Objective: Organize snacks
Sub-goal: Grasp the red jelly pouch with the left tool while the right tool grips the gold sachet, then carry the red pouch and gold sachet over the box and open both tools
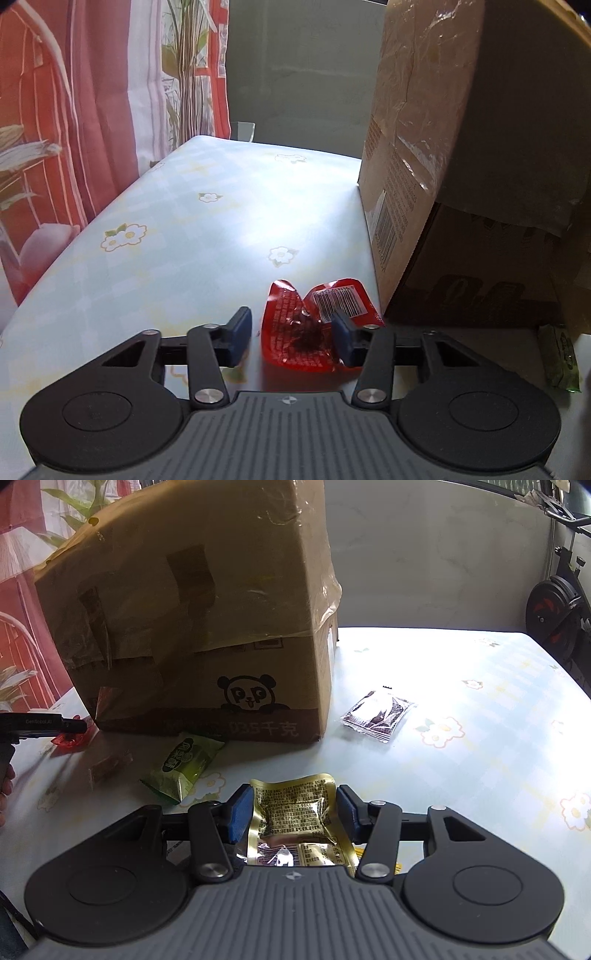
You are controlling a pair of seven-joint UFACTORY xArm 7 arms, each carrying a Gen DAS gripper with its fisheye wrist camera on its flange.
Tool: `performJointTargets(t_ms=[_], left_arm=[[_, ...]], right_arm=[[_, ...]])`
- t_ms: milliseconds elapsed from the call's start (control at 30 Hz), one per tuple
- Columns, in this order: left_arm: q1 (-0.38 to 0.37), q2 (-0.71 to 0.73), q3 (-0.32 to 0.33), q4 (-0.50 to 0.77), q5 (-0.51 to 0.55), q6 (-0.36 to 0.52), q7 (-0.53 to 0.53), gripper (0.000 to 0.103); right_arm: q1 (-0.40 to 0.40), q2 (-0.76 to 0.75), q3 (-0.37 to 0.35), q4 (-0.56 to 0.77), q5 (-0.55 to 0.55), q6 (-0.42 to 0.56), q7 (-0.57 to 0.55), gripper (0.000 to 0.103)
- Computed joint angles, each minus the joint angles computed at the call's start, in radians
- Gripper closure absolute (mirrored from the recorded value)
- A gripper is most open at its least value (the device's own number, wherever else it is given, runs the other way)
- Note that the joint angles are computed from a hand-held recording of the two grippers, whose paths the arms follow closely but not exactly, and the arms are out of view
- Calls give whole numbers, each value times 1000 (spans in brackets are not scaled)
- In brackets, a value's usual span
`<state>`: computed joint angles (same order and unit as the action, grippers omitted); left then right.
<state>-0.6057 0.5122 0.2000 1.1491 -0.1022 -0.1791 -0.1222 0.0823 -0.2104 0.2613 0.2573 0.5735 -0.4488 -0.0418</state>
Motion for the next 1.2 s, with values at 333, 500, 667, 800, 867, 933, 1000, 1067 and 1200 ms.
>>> performJointTargets(t_ms=[333, 500, 667, 800, 867, 933, 1000, 1067, 1200], left_arm=[[193, -75, -211, -84, 55, -2, 35, 68], [167, -112, -196, -136, 59, -28, 38, 80], [200, -149, -230, -185, 47, -42, 23, 85], [210, -179, -248, -219, 28, -44, -2, 84], [110, -189, -159, -235, -7, -58, 22, 74], [67, -180, -124, -233, -32, -81, 52, 57], [43, -166, -105, -218, -66, -91, 74, 55], [68, -141, -126, -184, -72, -81, 82, 55], [17, -83, -68, -122, -93, -40, 86, 54]], right_arm=[[8, -10, -4, -10, -21, -2, 17, 51], [-5, -26, 18, -14, -3, -1, 7, 51], [-4, -35, 25, -21, 1, -10, 13, 51], [2, -37, 18, -26, -18, -17, 29, 51], [2, -43, 20, -30, -20, -17, 32, 51], [2, -47, 20, -34, -23, -19, 38, 51], [5, -48, 15, -36, -35, -23, 47, 51], [5, -45, 14, -35, -41, -27, 51, 51], [8, -47, 14, -38, -46, -27, 59, 51]])
